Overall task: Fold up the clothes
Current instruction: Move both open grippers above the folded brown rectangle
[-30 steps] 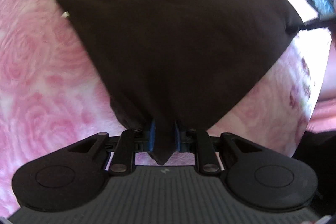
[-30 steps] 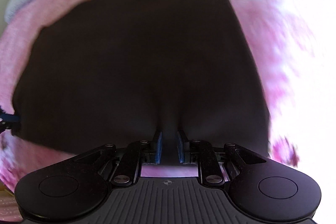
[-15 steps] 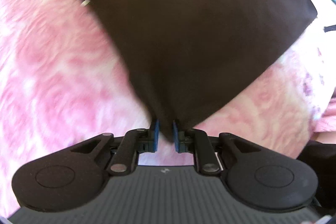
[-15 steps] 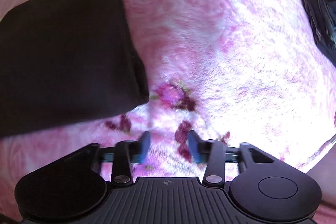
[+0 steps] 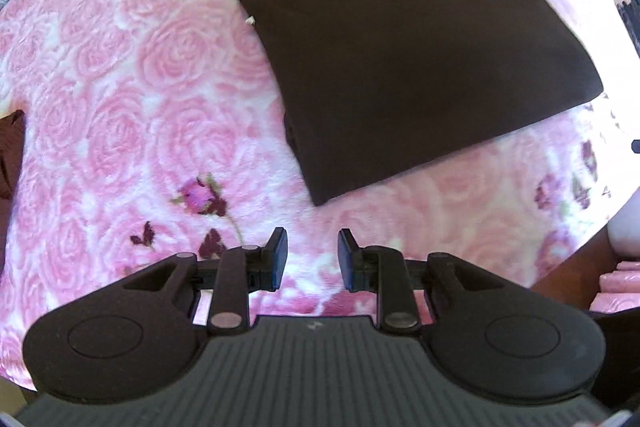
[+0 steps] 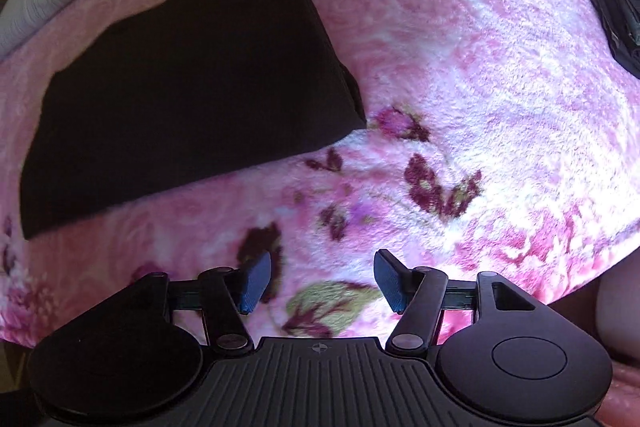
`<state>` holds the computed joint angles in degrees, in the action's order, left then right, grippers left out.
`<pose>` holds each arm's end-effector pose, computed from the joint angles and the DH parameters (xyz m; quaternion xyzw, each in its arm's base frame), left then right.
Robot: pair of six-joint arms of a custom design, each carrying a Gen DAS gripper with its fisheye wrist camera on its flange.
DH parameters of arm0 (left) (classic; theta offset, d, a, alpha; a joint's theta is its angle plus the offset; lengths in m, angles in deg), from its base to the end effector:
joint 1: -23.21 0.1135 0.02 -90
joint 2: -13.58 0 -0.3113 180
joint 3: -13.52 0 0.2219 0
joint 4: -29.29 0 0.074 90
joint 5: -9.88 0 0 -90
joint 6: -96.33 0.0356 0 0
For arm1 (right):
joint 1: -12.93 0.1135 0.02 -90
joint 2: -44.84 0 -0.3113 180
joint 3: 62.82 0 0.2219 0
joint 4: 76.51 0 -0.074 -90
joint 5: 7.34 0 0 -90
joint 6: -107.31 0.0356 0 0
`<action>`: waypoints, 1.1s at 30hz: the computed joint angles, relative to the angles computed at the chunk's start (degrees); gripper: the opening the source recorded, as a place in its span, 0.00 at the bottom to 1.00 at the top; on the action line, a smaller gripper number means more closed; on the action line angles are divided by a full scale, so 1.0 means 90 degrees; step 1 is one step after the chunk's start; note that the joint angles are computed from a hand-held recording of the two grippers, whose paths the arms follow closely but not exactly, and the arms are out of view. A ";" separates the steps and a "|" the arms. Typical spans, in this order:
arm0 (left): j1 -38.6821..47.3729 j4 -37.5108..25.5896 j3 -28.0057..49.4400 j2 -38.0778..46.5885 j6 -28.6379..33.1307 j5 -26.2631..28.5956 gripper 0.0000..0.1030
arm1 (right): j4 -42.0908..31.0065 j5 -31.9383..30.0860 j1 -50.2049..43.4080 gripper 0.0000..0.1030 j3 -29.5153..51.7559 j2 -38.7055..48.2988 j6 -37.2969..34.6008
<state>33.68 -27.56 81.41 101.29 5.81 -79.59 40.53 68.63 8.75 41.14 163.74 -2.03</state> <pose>0.2376 0.0436 0.2427 -0.0946 0.9887 0.0055 0.1160 0.4071 -0.0211 0.2227 -0.1430 0.9767 0.0976 0.1272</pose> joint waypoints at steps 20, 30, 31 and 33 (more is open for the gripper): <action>0.2336 -0.0683 0.1503 0.1033 0.5491 0.2001 0.35 | 0.0681 0.2338 0.3425 0.69 -0.2243 -0.2726 0.4125; 0.3619 -0.1242 0.2196 0.1556 0.7190 0.2242 0.46 | -0.0735 0.3701 0.5885 0.79 -0.1458 -0.2539 0.6675; 0.3620 -0.1241 0.2185 0.1559 0.7240 0.2255 0.47 | -0.0831 0.3790 0.5995 0.80 -0.1374 -0.2486 0.6763; 0.3595 -0.1249 0.2156 0.1542 0.7400 0.2266 0.48 | -0.0915 0.3875 0.6135 0.80 -0.1312 -0.2422 0.6919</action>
